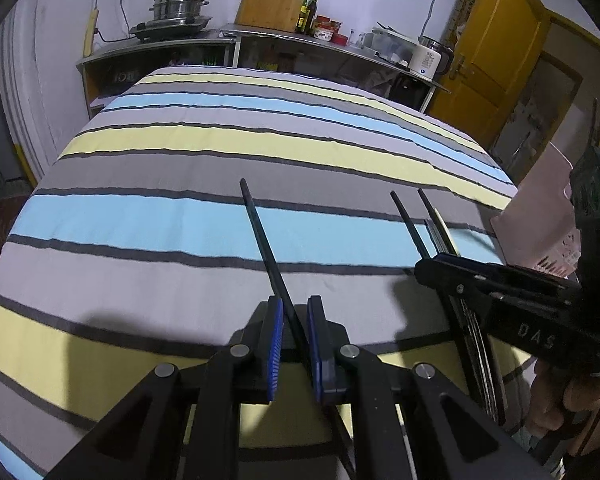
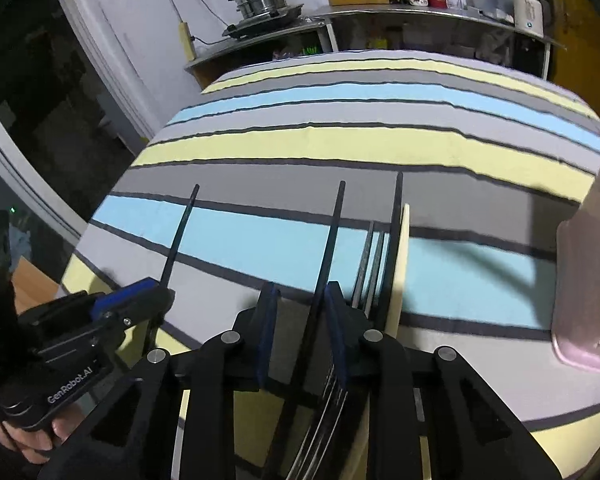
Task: Organize utensils
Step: 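Grasp a black chopstick with the left tool while the right tool grasps another black chopstick, then lift the black chopstick with the left tool while the right tool lifts its chopstick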
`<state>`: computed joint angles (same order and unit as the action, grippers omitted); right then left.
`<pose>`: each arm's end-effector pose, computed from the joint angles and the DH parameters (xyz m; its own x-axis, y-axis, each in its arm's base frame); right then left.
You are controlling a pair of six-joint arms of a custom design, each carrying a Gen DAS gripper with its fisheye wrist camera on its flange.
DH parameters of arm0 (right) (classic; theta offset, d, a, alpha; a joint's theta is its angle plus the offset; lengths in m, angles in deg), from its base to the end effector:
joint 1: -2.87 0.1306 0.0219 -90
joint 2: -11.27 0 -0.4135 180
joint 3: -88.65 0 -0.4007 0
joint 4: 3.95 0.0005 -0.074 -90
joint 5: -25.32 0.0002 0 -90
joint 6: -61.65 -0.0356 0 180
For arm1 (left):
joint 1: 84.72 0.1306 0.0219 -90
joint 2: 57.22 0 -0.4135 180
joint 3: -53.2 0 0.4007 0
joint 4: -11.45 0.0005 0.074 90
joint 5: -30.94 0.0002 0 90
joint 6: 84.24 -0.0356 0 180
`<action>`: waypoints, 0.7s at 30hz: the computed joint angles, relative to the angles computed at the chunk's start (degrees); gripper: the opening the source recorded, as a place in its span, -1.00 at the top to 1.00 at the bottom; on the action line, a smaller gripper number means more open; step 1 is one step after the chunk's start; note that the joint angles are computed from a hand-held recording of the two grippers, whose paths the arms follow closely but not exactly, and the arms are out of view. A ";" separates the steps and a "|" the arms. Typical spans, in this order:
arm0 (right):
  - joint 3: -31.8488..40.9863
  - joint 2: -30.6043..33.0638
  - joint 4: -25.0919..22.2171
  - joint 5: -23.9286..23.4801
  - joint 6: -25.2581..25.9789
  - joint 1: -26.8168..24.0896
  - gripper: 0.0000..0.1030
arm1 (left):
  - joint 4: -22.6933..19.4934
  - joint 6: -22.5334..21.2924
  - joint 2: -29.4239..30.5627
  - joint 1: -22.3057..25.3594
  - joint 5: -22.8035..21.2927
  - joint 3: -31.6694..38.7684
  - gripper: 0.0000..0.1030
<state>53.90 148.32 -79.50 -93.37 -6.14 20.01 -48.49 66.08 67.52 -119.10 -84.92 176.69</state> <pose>0.7228 0.2403 0.3723 -0.6520 -0.5481 -0.5240 -0.7363 0.6228 0.2646 0.5937 -0.3880 0.3686 -0.6488 -0.5034 -0.5707 -0.4626 0.8564 -0.2294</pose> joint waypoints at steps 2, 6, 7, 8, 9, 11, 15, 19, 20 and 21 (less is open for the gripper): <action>0.30 0.18 0.34 0.95 -0.42 0.24 0.53 | -0.30 -0.02 0.40 0.47 0.65 0.69 0.77; 0.87 0.51 1.27 3.17 -0.95 0.90 0.54 | -1.75 -0.12 1.59 1.45 2.04 2.93 0.77; 1.13 0.66 1.26 3.47 -0.98 0.97 0.54 | -2.11 -0.17 1.87 1.75 2.49 3.49 0.77; 1.74 0.98 1.08 4.11 -0.88 1.18 0.54 | -2.42 -0.35 2.16 1.98 2.82 4.01 0.77; 2.32 1.29 0.86 4.60 -0.74 1.35 0.54 | -2.77 -0.50 2.42 2.08 2.99 4.47 0.77; 2.88 1.62 0.89 5.75 -0.49 1.62 0.61 | -3.62 -0.61 3.05 2.34 3.27 5.61 0.77; 6.19 3.48 -0.65 7.03 -0.83 1.93 0.84 | -6.20 -1.19 4.88 2.94 3.52 8.91 0.77; 8.01 4.36 -2.02 6.61 -0.92 1.88 0.87 | -10.29 -2.23 7.46 3.31 2.76 13.51 0.85; 9.67 5.19 -3.61 5.43 -1.23 1.62 0.87 | -10.23 -2.21 7.42 3.35 2.83 13.47 0.86; 10.16 5.40 -4.18 4.68 -1.57 1.46 0.88 | -9.91 -2.13 7.30 3.41 3.13 13.29 0.86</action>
